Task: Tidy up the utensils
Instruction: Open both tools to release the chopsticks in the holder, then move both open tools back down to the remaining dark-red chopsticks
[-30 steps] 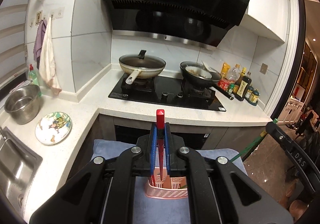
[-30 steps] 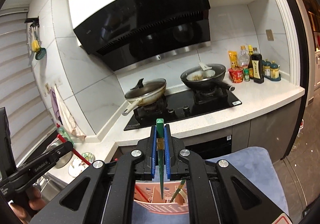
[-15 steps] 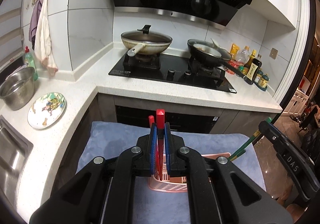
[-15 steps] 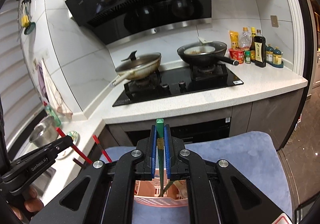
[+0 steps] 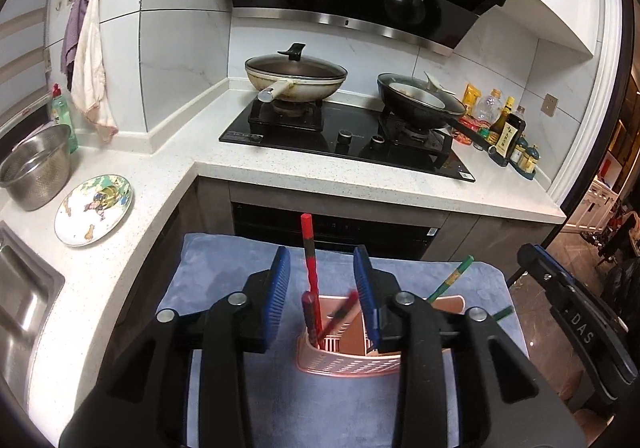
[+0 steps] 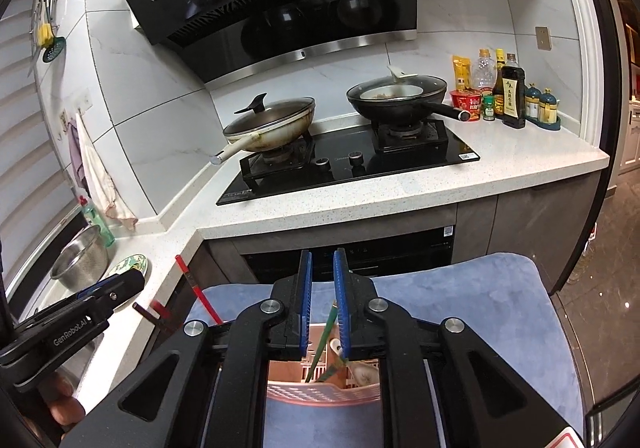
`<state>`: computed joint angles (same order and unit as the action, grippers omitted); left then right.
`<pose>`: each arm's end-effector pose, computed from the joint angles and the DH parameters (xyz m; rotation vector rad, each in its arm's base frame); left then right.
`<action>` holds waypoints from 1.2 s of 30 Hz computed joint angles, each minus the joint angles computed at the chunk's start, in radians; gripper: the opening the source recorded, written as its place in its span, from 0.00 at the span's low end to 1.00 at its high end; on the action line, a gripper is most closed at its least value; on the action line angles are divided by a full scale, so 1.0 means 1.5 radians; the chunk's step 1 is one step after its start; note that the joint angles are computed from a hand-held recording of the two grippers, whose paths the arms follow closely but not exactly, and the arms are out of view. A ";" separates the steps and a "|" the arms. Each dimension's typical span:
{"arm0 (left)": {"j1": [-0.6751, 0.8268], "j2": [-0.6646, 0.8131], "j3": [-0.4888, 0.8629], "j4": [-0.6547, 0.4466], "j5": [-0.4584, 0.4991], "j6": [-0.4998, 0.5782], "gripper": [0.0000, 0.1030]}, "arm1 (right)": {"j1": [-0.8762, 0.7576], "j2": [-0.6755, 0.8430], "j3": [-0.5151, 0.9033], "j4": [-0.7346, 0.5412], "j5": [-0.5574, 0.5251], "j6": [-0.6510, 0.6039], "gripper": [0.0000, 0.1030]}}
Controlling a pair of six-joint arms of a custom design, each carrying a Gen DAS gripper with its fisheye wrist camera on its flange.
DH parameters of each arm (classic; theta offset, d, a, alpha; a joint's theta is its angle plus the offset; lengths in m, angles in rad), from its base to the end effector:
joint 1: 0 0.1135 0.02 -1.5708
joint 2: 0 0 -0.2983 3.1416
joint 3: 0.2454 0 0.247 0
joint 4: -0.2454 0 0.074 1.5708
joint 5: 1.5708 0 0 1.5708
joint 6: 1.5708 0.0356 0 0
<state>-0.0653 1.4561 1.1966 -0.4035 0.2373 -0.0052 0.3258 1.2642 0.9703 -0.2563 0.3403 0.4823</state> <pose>0.3172 -0.0291 0.3395 0.1962 2.2204 -0.3034 0.2580 0.0746 0.3297 0.3619 2.0572 0.1291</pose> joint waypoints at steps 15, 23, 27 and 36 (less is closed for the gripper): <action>-0.001 -0.076 -0.047 -0.022 -0.012 0.012 0.32 | 0.058 -0.088 -0.031 -0.056 0.037 0.023 0.16; 0.002 -0.138 -0.098 -0.034 -0.010 0.027 0.32 | 0.134 -0.146 -0.072 -0.101 0.076 0.059 0.16; 0.015 -0.174 -0.135 -0.041 0.000 0.044 0.32 | 0.196 -0.180 -0.101 -0.132 0.109 0.099 0.16; 0.069 -0.263 -0.256 -0.044 0.023 0.111 0.32 | 0.381 -0.232 -0.171 -0.231 0.215 0.263 0.16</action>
<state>0.0380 1.0610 0.8132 -0.4694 0.2724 0.1609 0.8974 0.9162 0.7143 -0.6035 0.6635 0.8762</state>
